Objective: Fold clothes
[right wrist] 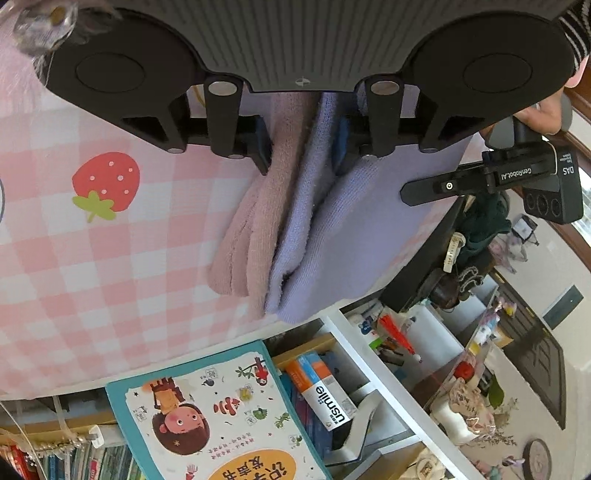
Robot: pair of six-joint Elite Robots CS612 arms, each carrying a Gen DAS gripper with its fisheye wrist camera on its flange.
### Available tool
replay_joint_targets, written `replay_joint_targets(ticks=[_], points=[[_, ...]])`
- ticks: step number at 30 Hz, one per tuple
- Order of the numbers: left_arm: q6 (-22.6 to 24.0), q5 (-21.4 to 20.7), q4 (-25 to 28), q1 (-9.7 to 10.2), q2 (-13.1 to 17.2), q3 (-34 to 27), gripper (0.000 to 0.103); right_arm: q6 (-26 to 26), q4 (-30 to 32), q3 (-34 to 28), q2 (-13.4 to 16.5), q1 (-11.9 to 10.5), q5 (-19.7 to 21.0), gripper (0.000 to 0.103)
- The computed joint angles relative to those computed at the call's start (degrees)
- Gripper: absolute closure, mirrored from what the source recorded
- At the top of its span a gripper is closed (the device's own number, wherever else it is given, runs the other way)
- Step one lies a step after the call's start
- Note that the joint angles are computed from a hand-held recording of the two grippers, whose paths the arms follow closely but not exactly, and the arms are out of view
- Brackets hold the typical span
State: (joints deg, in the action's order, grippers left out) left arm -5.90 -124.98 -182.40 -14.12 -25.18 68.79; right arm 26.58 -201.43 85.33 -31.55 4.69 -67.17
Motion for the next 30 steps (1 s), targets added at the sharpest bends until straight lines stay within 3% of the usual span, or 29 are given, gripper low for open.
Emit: replay_joint_targets(ticks=[8, 17, 30], points=[[0.87, 1.54, -1.81, -0.46, -1.32, 1.97, 0.039, -7.81, -2.75, 0.74, -0.72, 1.58, -5.60, 0.083], [1.35, 3.11, -5.09, -1.29, -2.50, 3.90, 0.040, -10.20, -5.90, 1.67, -1.17, 1.60, -6.32, 0.083], [2.70, 3.72, -7.52, -1.61, -2.16, 2.13, 0.041, -14.85, -8.53, 0.13, -0.73, 1.80, -8.85, 0.083]])
